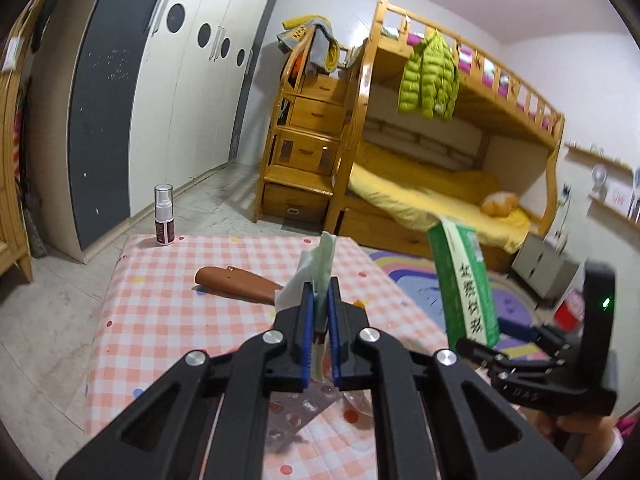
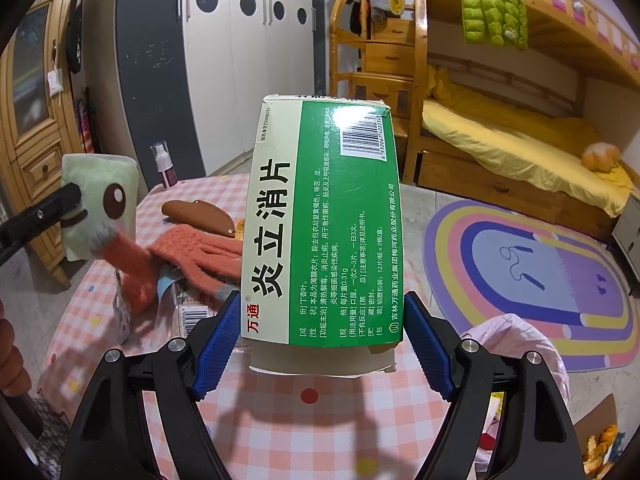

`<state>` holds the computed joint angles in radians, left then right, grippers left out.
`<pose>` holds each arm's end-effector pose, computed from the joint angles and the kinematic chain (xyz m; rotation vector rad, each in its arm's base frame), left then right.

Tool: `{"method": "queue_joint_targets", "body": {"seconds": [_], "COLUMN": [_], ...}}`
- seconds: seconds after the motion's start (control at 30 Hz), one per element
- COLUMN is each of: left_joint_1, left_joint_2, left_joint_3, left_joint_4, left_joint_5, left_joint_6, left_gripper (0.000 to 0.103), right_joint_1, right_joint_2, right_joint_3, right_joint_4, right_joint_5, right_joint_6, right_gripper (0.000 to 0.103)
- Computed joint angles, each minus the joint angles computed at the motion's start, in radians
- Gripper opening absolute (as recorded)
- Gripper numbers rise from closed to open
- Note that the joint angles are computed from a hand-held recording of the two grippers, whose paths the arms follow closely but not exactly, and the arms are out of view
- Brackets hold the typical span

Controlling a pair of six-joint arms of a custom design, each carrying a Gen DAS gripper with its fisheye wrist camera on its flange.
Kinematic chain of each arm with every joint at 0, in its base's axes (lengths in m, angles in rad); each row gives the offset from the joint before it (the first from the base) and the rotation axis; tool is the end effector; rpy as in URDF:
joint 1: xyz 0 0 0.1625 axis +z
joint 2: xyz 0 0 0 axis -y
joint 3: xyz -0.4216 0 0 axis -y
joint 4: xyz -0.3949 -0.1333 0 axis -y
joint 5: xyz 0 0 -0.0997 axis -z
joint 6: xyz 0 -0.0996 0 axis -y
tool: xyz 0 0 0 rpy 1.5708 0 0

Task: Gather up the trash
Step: 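Lift the green box with the right gripper while the left grasps the green cloth, then carry the green box and green cloth over the pink bin and open both grippers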

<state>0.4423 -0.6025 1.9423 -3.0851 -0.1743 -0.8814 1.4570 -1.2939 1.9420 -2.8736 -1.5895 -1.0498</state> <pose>-0.3881 -0.4398 0.0173 0.1027 2.0416 -1.5400 0.0659 -0.5810 0.3114 1.1967 -2.3864 0.7437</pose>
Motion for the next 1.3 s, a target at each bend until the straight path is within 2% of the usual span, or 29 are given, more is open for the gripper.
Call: {"method": "queue_joint_targets", "body": {"seconds": [0.07, 0.13, 0.2, 0.4, 0.5, 0.57, 0.73, 0.93, 1.07, 1.3], "left_joint_1": [-0.003, 0.001, 0.001, 0.011, 0.009, 0.006, 0.004, 0.013, 0.024, 0.046], "left_joint_2": [0.022, 0.031, 0.027, 0.042, 0.048, 0.054, 0.099, 0.228, 0.307, 0.442], "left_joint_3": [-0.001, -0.01, -0.016, -0.073, -0.107, -0.121, -0.185, -0.333, -0.436, -0.631], "left_joint_4": [-0.142, -0.193, -0.145, -0.203, -0.217, -0.183, -0.066, -0.119, -0.109, -0.071], "left_joint_5": [-0.008, -0.013, -0.009, -0.028, -0.015, -0.009, -0.041, -0.132, -0.212, -0.331], "left_joint_6": [0.092, 0.132, 0.104, 0.225, 0.265, 0.256, 0.232, 0.39, 0.47, 0.621], "left_gripper": [0.005, 0.005, 0.005, 0.005, 0.005, 0.005, 0.005, 0.005, 0.005, 0.005], "right_joint_1": [0.0, 0.0, 0.002, -0.007, -0.013, -0.014, -0.015, -0.051, -0.108, -0.203], "right_joint_2": [0.0, -0.001, 0.0, -0.009, -0.021, -0.023, -0.04, -0.086, -0.112, -0.103], "right_joint_3": [-0.003, -0.002, -0.002, -0.01, 0.001, 0.0, -0.026, -0.047, -0.065, -0.07], "right_joint_4": [0.005, 0.009, 0.007, 0.037, 0.034, 0.036, 0.041, 0.047, 0.056, -0.023], "right_joint_5": [0.002, 0.002, 0.001, 0.029, 0.048, 0.054, 0.045, 0.009, -0.006, -0.074], "right_joint_6": [0.0, -0.005, -0.014, -0.027, -0.058, -0.065, -0.016, -0.002, 0.005, -0.028], "right_gripper": [0.078, 0.078, 0.078, 0.078, 0.078, 0.078, 0.078, 0.078, 0.078, 0.079]}}
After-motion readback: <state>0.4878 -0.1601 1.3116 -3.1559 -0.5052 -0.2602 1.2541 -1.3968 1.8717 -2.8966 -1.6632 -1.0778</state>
